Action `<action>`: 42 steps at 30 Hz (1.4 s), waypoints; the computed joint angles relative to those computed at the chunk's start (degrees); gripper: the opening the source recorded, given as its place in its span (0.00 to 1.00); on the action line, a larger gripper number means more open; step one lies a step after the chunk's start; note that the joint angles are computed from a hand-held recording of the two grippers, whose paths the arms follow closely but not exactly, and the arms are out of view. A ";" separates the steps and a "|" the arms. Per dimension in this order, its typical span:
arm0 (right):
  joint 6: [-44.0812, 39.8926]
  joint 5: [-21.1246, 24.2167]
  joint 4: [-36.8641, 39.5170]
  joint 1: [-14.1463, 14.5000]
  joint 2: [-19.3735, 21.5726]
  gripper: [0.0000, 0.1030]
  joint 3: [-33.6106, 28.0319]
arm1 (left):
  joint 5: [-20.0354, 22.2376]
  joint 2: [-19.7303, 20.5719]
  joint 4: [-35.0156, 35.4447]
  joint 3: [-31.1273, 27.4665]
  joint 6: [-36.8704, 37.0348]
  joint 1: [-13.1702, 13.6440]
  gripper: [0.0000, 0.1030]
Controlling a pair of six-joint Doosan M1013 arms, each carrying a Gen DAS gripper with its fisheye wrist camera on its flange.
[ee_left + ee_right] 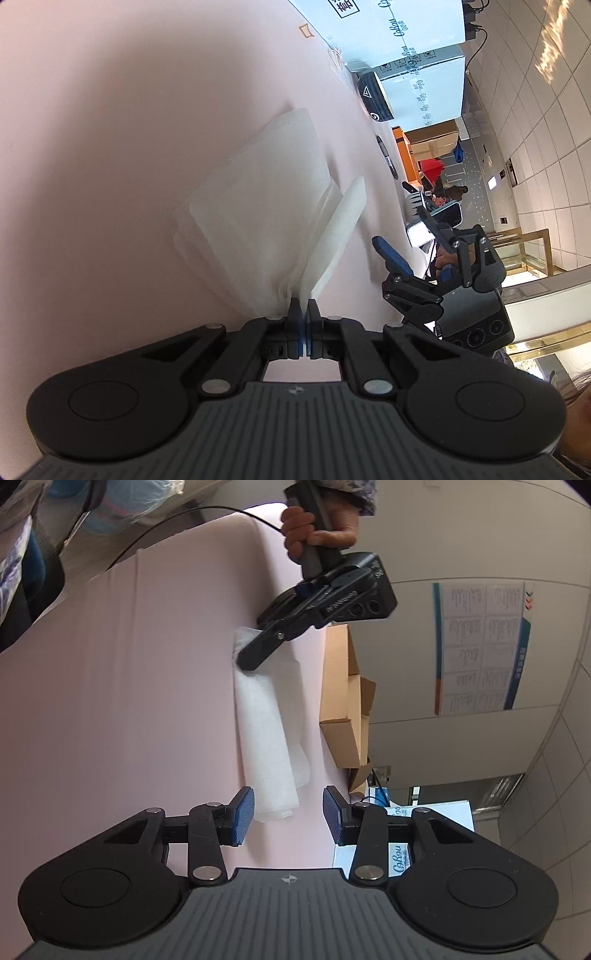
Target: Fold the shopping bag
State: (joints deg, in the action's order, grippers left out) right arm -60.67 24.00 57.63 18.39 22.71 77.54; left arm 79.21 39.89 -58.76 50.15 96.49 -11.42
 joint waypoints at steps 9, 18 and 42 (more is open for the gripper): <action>9.37 4.07 -18.57 1.20 3.52 0.12 -5.99 | 0.39 0.23 -0.43 -0.11 0.12 0.04 0.04; 14.04 4.38 -20.97 1.70 5.45 0.05 -8.67 | 0.22 0.69 -0.72 -0.74 0.35 -0.32 0.04; 78.80 31.15 -42.58 2.02 4.60 0.04 -17.42 | -38.50 -16.44 46.08 17.52 51.83 -17.29 0.30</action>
State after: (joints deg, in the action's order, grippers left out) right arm 18.13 55.15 15.05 20.41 27.31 60.12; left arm 40.70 23.45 -12.68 67.67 148.31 -28.71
